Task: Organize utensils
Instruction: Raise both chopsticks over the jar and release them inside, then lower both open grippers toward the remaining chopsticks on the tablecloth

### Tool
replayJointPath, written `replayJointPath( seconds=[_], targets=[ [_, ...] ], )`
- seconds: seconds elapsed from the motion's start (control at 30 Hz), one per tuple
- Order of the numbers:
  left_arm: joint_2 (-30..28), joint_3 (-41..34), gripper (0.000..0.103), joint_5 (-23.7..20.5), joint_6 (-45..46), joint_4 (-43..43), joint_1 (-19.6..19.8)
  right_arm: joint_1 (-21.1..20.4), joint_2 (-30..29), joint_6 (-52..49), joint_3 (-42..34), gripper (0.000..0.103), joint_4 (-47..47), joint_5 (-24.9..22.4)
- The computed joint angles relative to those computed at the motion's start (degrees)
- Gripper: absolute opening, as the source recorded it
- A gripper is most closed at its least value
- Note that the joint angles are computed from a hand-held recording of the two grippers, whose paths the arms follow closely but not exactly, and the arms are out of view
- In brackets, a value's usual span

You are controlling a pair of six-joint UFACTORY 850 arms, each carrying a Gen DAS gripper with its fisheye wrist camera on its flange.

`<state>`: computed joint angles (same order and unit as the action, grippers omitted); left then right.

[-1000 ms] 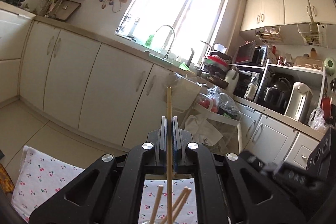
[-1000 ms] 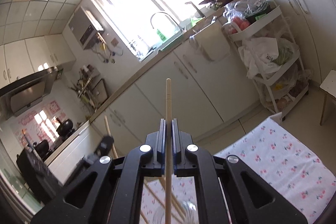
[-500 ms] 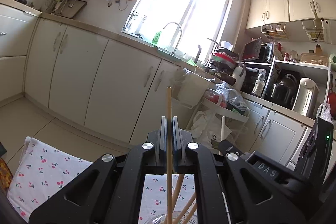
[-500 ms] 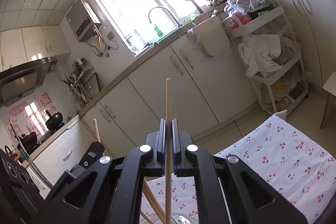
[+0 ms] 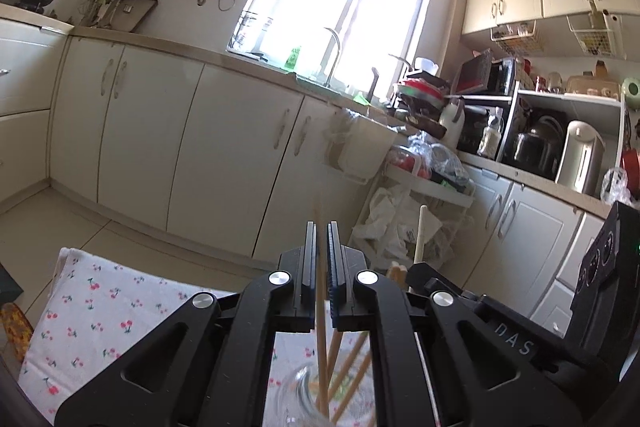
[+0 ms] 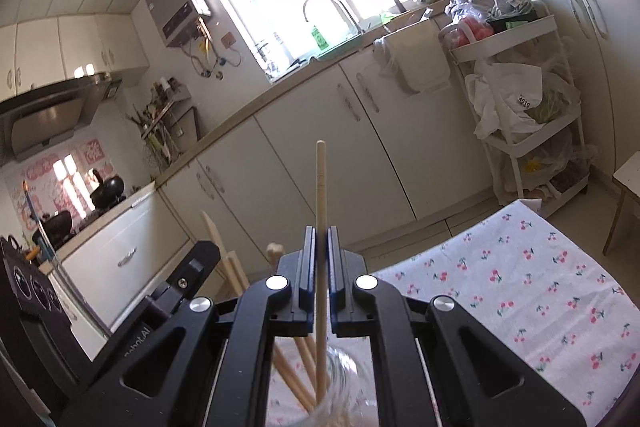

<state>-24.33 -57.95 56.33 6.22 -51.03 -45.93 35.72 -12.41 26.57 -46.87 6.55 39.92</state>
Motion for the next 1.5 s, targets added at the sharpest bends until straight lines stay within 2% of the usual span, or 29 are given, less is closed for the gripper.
replayJointPath(
  seconds=[0.13,0.23,0.27,0.3,0.33,0.47,0.57,0.67,0.73,0.93,1.13,1.33,1.5],
  targets=[
    [1.3,1.1,0.005,-1.6,1.8,-0.9,-1.1,0.6,1.4,-1.2,1.5,0.006,-0.9,-1.4],
    [2.6,2.2,0.009,-2.5,3.4,-2.0,-2.3,0.7,2.8,-1.1,2.6,0.007,-3.7,-3.1],
    [3.1,2.6,0.014,-2.7,4.1,-2.7,-2.8,0.8,3.2,-1.4,2.9,0.009,-4.1,-3.7],
    [3.5,3.0,0.018,-2.9,4.6,-3.2,-3.3,1.0,4.0,-2.2,3.6,0.017,-4.0,-4.2],
    [4.2,3.5,0.024,-3.2,5.4,-4.1,-3.9,1.1,4.6,-2.3,4.2,0.02,-4.1,-4.4],
    [6.3,4.2,0.048,-5.3,11.2,-10.8,-6.4,1.3,7.9,-1.6,7.2,0.024,-4.2,-6.4],
    [7.5,4.3,0.06,-7.1,16.4,-17.1,-8.3,1.6,11.1,-0.8,10.1,0.026,-4.2,-8.6],
    [8.5,4.3,0.071,-8.7,21.7,-24.7,-10.4,2.2,14.3,0.0,13.1,0.029,-4.2,-12.7],
    [8.9,4.3,0.075,-9.0,24.6,-29.2,-11.6,2.5,15.7,2.1,14.7,0.031,-5.7,-14.9],
    [9.3,4.0,0.082,-9.3,32.5,-42.2,-14.2,4.0,18.1,2.8,18.2,0.035,-4.9,-20.7],
    [9.8,4.3,0.087,-8.2,37.1,-49.4,-15.8,6.4,18.7,1.1,19.4,0.04,-2.4,-25.5],
    [10.2,4.8,0.092,-7.5,39.9,-54.5,-16.9,8.8,17.5,-9.4,19.0,0.04,7.2,-29.5],
    [11.0,6.1,0.095,-9.3,42.0,-59.6,-17.0,10.2,15.7,-26.8,17.7,0.04,24.1,-31.6]
  ],
)
